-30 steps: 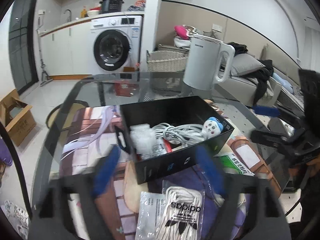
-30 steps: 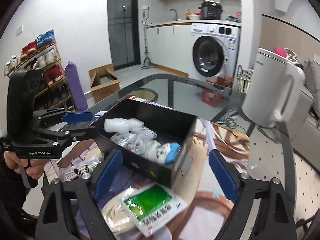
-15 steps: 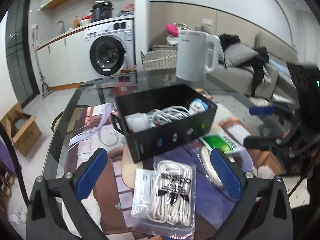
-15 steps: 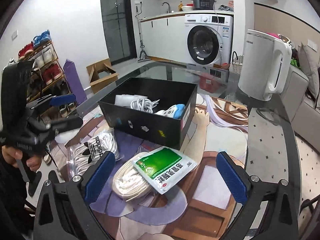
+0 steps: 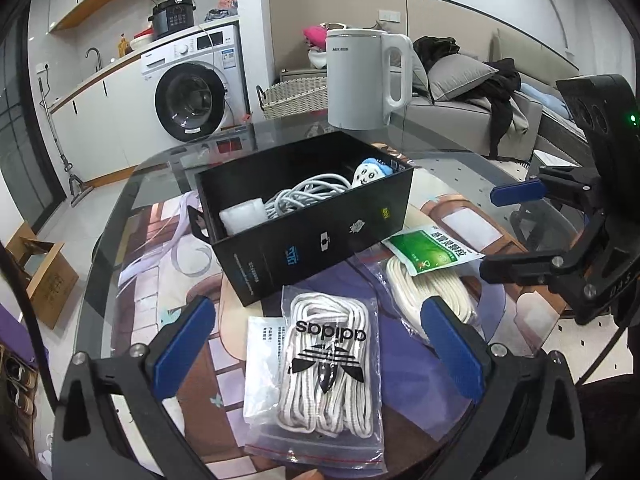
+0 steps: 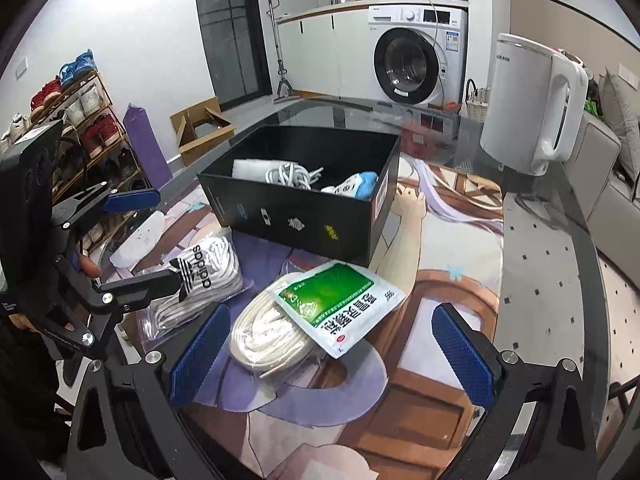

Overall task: Organize soft objects
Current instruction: 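Withdraw both open tools from the box toward the bagged ropes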

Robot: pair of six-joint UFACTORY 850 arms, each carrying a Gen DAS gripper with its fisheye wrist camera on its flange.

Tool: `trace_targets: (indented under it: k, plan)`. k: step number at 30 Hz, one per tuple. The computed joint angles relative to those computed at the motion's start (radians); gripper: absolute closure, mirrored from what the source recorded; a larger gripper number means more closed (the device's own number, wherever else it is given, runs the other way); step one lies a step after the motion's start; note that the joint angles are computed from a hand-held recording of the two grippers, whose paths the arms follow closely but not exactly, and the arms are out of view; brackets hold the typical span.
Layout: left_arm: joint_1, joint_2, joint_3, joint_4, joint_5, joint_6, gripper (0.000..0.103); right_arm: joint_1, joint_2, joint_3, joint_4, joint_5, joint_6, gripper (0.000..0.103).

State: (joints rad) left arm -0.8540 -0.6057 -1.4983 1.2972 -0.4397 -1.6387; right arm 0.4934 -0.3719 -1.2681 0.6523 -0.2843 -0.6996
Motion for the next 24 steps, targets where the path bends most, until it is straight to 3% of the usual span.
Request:
trace_targets:
  k: [7, 17, 24]
  plan:
    - [0.007, -0.001, 0.000, -0.091, 0.033, 0.115, 0.000, 0.011, -0.030, -0.025, -0.153, -0.062, 0.131, 0.001]
    - [0.013, -0.012, -0.005, -0.232, 0.046, 0.283, 0.000, 0.022, -0.066, -0.041, -0.038, -0.153, -0.032, 0.001]
    - [0.020, -0.011, -0.003, -0.245, 0.048, 0.283, 0.000, 0.048, -0.082, -0.041, -0.051, -0.105, -0.033, 0.001]
